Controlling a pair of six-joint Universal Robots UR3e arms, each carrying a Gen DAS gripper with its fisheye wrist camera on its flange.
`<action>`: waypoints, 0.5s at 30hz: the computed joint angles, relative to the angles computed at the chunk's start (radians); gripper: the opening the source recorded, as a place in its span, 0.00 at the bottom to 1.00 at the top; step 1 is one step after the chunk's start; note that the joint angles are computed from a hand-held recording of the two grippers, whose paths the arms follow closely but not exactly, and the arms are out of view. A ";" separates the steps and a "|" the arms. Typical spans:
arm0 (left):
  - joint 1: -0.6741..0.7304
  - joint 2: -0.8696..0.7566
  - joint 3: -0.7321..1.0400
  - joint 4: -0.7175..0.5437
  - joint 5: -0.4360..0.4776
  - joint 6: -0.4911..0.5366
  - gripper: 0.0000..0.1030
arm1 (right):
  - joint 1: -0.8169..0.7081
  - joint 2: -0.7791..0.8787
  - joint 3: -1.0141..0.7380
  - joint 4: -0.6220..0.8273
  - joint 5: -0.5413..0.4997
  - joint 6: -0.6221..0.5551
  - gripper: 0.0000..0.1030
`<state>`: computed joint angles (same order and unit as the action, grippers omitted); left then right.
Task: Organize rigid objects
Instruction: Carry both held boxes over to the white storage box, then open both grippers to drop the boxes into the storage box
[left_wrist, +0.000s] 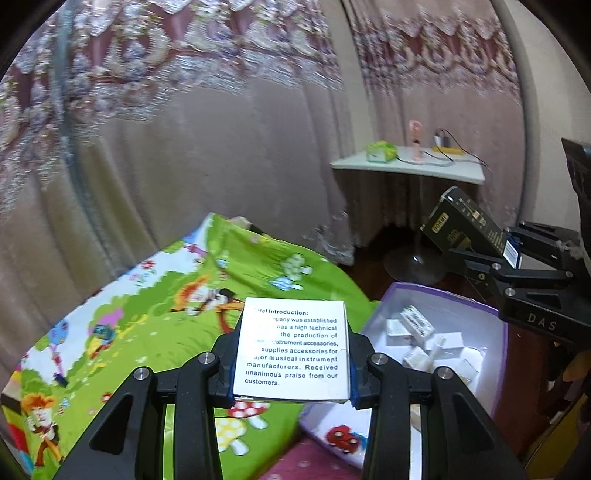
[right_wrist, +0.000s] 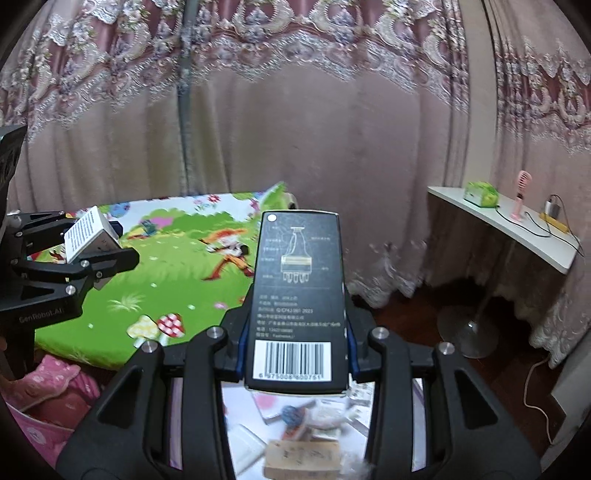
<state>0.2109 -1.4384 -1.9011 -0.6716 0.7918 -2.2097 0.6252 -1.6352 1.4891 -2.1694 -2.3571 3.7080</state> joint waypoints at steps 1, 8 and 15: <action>-0.024 -0.006 0.000 -0.004 0.015 0.001 0.41 | -0.005 -0.010 0.006 0.016 -0.002 0.004 0.42; -0.124 -0.044 -0.006 -0.042 0.080 0.016 0.41 | -0.030 -0.100 0.097 0.105 0.010 0.072 0.42; -0.141 -0.119 0.059 -0.276 0.020 0.144 0.65 | -0.071 -0.138 0.130 0.234 0.026 0.115 0.68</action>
